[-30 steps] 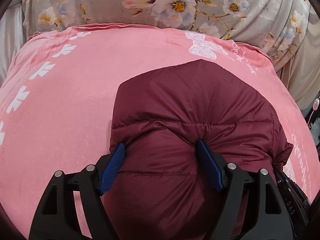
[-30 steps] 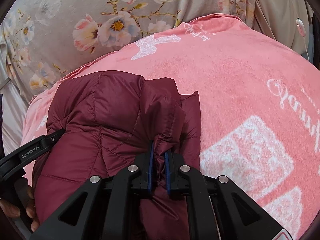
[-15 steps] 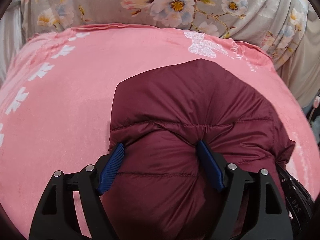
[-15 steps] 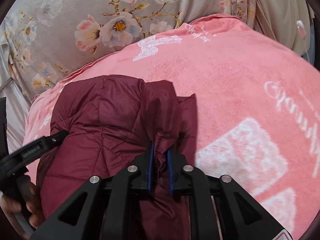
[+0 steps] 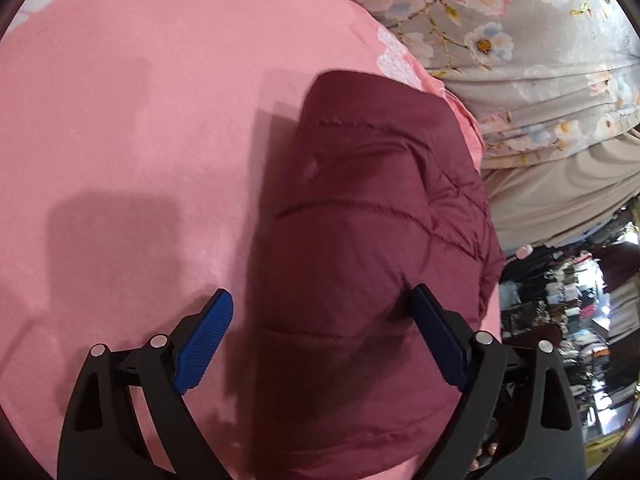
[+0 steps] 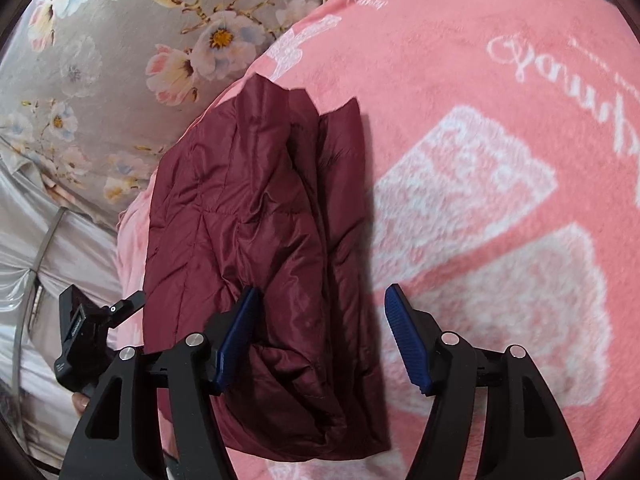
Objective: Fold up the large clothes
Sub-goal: 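Grasp the folded jacket bundle with both grippers, then lift the jacket bundle with both grippers and hold it above the blanket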
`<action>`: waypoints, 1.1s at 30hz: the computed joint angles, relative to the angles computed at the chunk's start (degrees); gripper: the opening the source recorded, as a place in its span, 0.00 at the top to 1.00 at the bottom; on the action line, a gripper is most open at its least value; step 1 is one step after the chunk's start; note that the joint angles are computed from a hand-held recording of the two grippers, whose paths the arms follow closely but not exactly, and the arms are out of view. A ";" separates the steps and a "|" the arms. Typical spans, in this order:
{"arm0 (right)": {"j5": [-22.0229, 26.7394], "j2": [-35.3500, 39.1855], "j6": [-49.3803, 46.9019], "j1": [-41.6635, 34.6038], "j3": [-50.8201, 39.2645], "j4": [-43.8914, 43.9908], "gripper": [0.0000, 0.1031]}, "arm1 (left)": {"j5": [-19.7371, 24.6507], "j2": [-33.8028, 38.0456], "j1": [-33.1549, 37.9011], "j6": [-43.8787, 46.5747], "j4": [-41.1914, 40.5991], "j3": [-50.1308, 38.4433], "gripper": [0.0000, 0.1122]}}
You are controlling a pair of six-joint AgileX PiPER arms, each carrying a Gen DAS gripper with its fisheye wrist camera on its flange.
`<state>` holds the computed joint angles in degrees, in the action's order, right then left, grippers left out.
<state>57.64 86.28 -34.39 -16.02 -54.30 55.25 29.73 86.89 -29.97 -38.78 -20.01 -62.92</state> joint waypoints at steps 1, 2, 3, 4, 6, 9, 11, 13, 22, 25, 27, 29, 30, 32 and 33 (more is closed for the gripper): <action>0.58 0.59 -0.42 -0.17 0.40 1.33 0.37 | -0.83 0.67 -0.02 4.95 -5.01 0.21 0.22; 0.96 1.45 -0.98 -0.41 0.35 2.52 0.36 | -0.70 1.28 -0.03 7.61 -7.73 0.01 0.22; 1.19 1.73 -1.47 -0.59 0.66 3.50 0.36 | -0.69 2.11 -0.53 8.14 -8.15 -0.56 0.21; 1.23 1.81 -1.71 -0.59 0.83 4.00 0.36 | -0.74 2.58 -1.05 6.89 -6.58 -1.14 0.20; 0.78 2.06 -1.49 0.37 0.53 3.93 0.36 | -0.50 3.26 -2.45 3.38 -2.57 -2.48 0.20; 0.39 2.91 -1.30 2.46 -0.81 3.85 0.51 | 2.65 3.84 -4.22 -1.93 4.56 -6.18 0.33; 0.00 2.54 -1.26 3.18 -1.27 3.98 0.67 | 5.49 4.07 -5.81 -5.51 10.26 -9.15 0.43; -1.17 0.29 -1.08 4.08 -1.60 3.42 0.76 | 6.79 3.41 -6.46 -6.32 13.06 -10.19 0.54; -8.77 -13.06 4.03 9.42 -4.52 -0.93 0.82 | 16.20 1.09 -13.39 -12.78 29.69 -21.11 0.69; -13.05 -17.83 6.19 12.36 -6.96 -4.60 0.82 | 18.99 0.35 -16.22 -13.83 35.67 -25.15 0.69; -15.10 -19.03 7.53 14.05 -9.26 -6.14 0.82 | 21.57 -0.39 -18.82 -14.41 40.79 -28.38 0.69; -17.19 -20.27 8.97 15.84 -11.07 -7.98 0.82 | 24.01 -0.55 -20.79 -14.04 44.70 -31.87 0.69; -18.45 -21.00 9.90 16.99 -12.28 -9.22 0.82 | 25.21 -0.81 -21.95 -13.85 46.95 -33.49 0.69; -20.39 -21.79 11.80 18.79 -14.49 -11.45 0.82 | 27.24 -0.79 -23.88 -13.02 50.72 -37.04 0.69; -21.84 -22.17 13.28 20.27 -15.74 -13.18 0.82 | 27.97 -0.95 -24.75 -12.75 52.39 -38.38 0.69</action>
